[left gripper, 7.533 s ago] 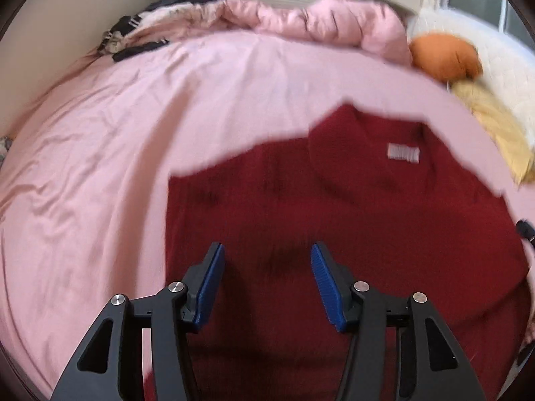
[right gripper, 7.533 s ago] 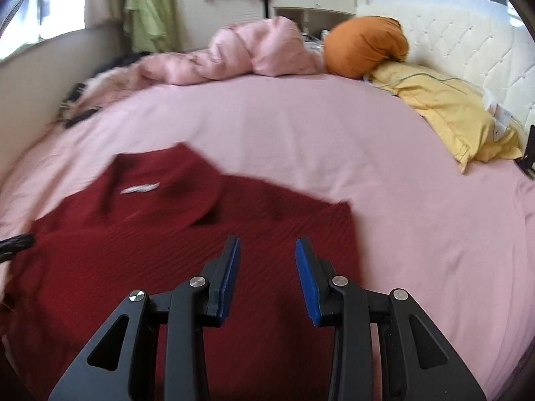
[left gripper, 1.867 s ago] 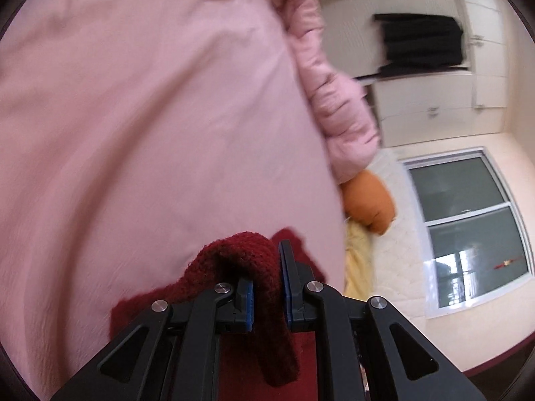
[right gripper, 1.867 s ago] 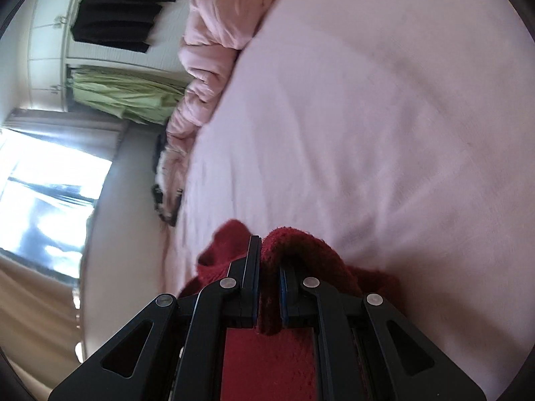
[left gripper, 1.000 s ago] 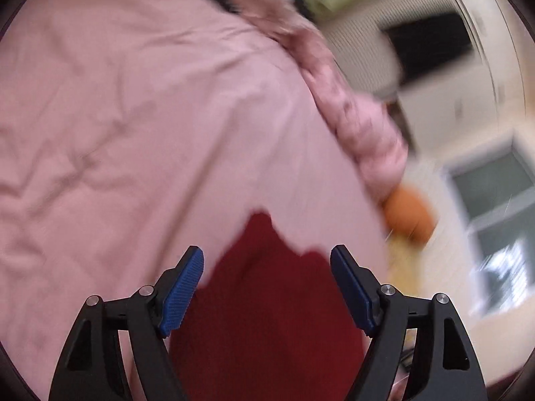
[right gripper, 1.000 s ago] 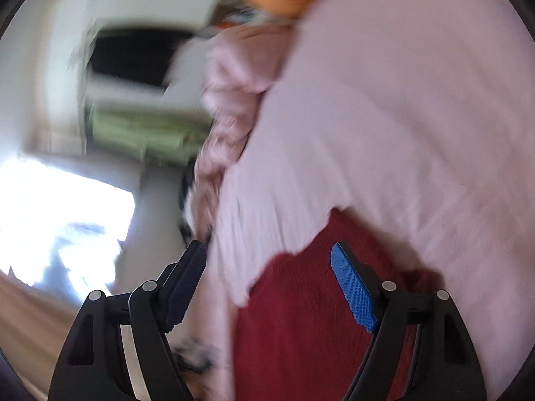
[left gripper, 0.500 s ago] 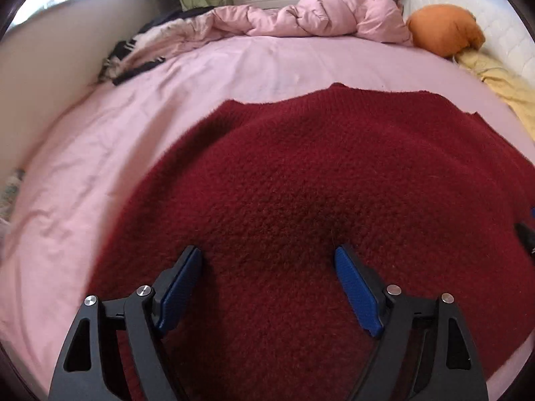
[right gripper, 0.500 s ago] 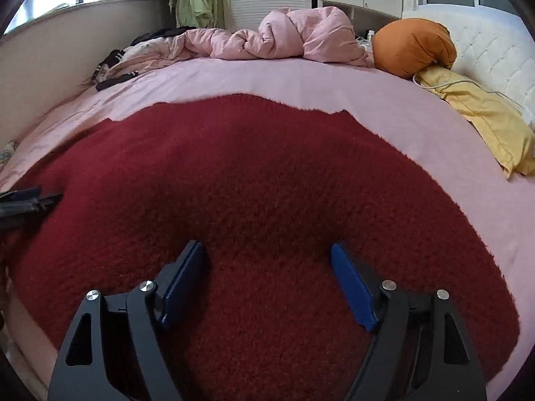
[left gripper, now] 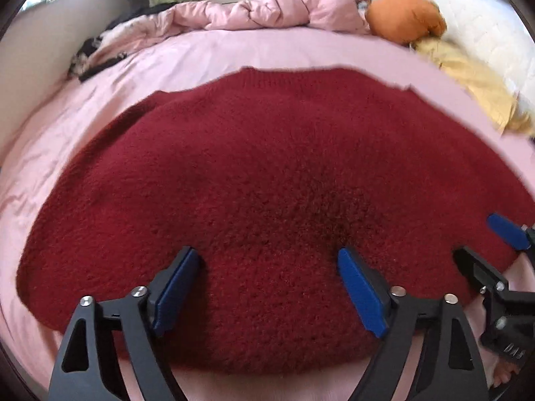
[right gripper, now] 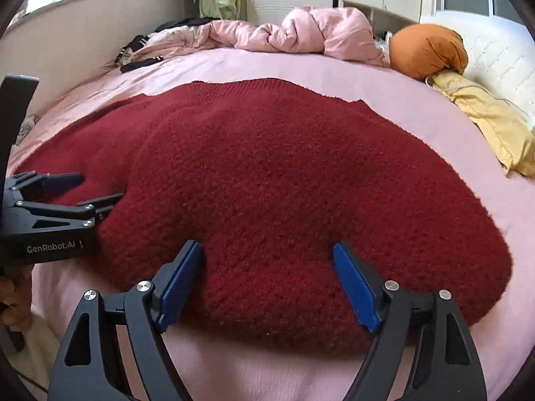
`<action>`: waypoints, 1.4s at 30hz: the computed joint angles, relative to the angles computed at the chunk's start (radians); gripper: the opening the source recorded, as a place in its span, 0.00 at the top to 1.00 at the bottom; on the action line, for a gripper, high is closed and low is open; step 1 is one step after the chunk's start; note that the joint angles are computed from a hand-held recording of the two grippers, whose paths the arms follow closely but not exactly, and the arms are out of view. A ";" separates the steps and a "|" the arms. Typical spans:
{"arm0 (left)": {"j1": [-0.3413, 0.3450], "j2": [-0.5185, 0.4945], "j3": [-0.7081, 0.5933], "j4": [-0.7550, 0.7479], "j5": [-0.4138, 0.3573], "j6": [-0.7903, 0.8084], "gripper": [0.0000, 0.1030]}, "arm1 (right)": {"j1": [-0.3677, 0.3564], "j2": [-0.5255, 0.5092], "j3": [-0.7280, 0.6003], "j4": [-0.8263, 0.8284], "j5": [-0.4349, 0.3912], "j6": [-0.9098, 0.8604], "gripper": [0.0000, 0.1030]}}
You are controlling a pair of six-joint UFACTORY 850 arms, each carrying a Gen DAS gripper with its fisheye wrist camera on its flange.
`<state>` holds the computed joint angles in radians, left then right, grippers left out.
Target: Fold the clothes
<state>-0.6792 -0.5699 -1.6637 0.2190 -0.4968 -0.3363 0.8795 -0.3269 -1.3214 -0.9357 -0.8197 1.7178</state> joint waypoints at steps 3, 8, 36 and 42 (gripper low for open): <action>0.033 0.007 0.021 0.172 -0.040 -0.165 0.19 | 0.024 0.064 0.056 -0.124 -0.057 0.178 0.22; 0.101 0.005 0.045 0.159 -0.021 -0.144 0.13 | -0.001 0.089 0.154 -0.072 -0.063 0.181 0.24; 0.142 0.085 0.140 0.159 -0.004 -0.129 0.14 | -0.012 0.008 -0.097 0.065 -0.190 0.081 0.18; 0.123 0.098 0.127 0.226 -0.018 -0.234 0.23 | -0.063 0.067 0.049 0.184 -0.157 0.045 0.16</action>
